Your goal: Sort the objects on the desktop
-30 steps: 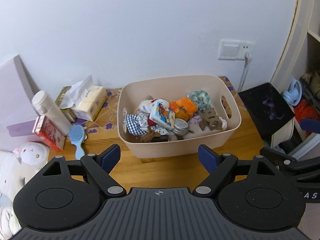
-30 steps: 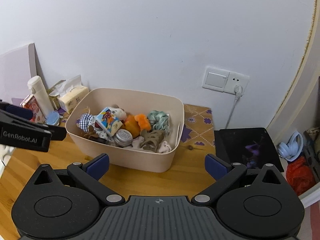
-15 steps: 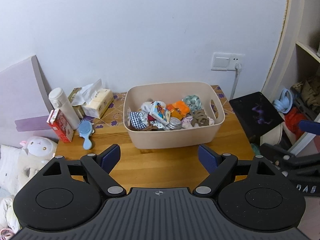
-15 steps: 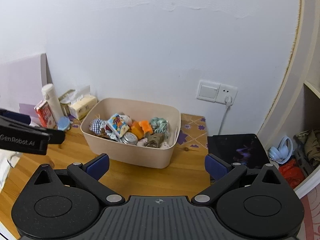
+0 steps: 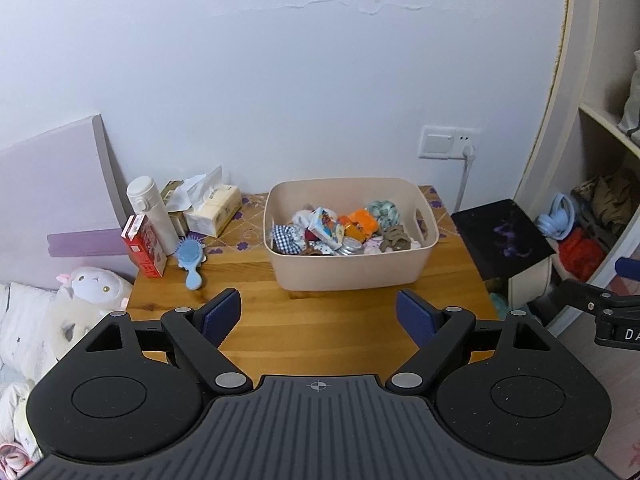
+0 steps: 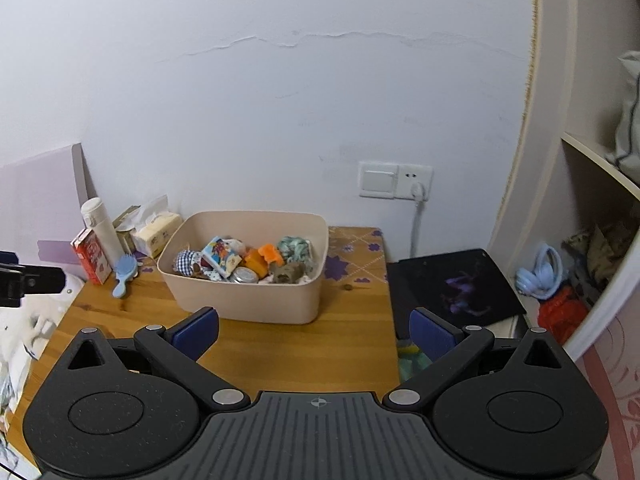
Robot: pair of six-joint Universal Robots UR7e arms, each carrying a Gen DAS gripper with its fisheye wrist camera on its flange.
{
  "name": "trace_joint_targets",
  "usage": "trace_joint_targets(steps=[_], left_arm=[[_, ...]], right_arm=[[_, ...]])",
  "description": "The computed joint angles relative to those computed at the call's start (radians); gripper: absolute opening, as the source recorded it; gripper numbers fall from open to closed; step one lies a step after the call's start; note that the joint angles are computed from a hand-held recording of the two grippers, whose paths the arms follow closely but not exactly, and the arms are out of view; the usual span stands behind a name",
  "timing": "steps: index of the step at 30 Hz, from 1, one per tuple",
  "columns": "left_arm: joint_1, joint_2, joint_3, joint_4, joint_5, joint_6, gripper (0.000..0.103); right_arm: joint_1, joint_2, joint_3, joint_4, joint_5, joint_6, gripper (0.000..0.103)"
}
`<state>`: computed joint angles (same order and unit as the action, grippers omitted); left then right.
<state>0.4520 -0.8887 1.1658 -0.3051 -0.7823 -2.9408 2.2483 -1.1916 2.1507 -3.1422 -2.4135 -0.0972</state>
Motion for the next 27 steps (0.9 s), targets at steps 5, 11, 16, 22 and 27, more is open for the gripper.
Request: trace_joint_targets(steps=[5,11,16,22,27], left_arm=[[-0.015,0.043,-0.059,0.039,0.017,-0.019,0.086],[-0.03,0.094,-0.122,0.078,0.024,-0.04,0.086],[-0.041,0.11,-0.135,0.067,0.017,-0.016,0.086],[-0.049,0.083,-0.091,0.009,0.015,0.004,0.086],[-0.049,0.059,-0.059,-0.016,0.01,0.029,0.086]], right_arm=[[0.017,-0.041,0.012,0.036,-0.01,0.037,0.103],[0.048,-0.074,0.013,0.069,-0.027,0.039,0.103],[0.068,-0.104,0.025,0.108,-0.046,0.072,0.103],[0.081,-0.128,0.037,0.147,-0.058,0.11,0.103],[0.081,-0.125,0.037,0.166,-0.071,0.143,0.103]])
